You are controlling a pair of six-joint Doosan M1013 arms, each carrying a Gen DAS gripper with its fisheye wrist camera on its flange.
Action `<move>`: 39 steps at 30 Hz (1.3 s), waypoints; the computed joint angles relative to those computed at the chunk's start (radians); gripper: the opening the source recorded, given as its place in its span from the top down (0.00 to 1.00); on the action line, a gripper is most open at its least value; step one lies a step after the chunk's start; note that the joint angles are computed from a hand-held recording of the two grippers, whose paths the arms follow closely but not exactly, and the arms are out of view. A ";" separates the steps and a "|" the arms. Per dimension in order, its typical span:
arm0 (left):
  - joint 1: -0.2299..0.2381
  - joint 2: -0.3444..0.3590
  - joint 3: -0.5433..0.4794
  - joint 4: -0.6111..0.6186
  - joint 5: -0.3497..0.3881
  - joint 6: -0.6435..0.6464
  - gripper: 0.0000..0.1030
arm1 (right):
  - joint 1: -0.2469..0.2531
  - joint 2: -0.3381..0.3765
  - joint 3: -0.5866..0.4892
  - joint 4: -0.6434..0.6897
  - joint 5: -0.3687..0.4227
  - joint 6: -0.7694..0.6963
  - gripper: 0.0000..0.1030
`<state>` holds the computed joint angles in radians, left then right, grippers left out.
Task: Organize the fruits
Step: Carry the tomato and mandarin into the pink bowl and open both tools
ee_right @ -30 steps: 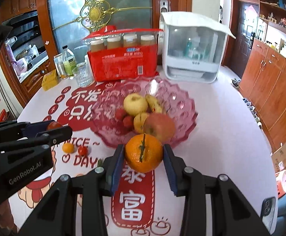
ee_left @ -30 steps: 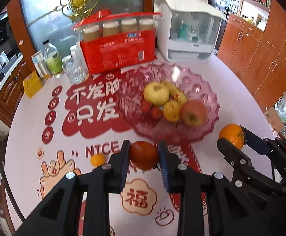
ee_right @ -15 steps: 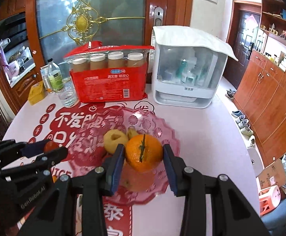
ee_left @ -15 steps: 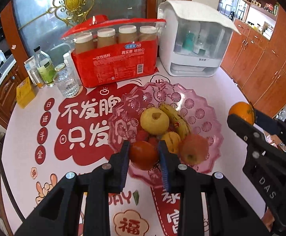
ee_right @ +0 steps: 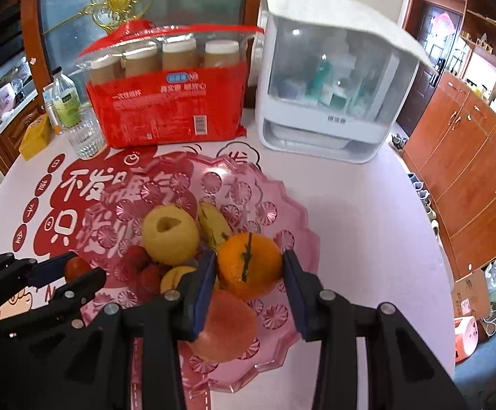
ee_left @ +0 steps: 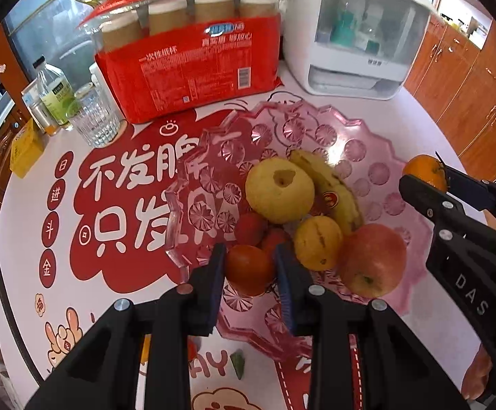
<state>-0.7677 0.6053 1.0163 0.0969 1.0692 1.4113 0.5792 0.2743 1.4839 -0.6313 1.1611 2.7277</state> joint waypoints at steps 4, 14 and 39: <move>0.002 0.021 -0.016 0.000 0.017 0.006 0.74 | -0.023 0.000 0.015 0.031 -0.024 0.008 0.61; 0.000 0.042 -0.025 0.008 0.027 0.021 0.74 | -0.076 -0.009 0.057 0.105 -0.121 0.005 0.61; 0.004 0.058 -0.037 -0.029 0.040 0.046 0.62 | -0.082 0.030 0.024 0.151 -0.112 -0.089 0.55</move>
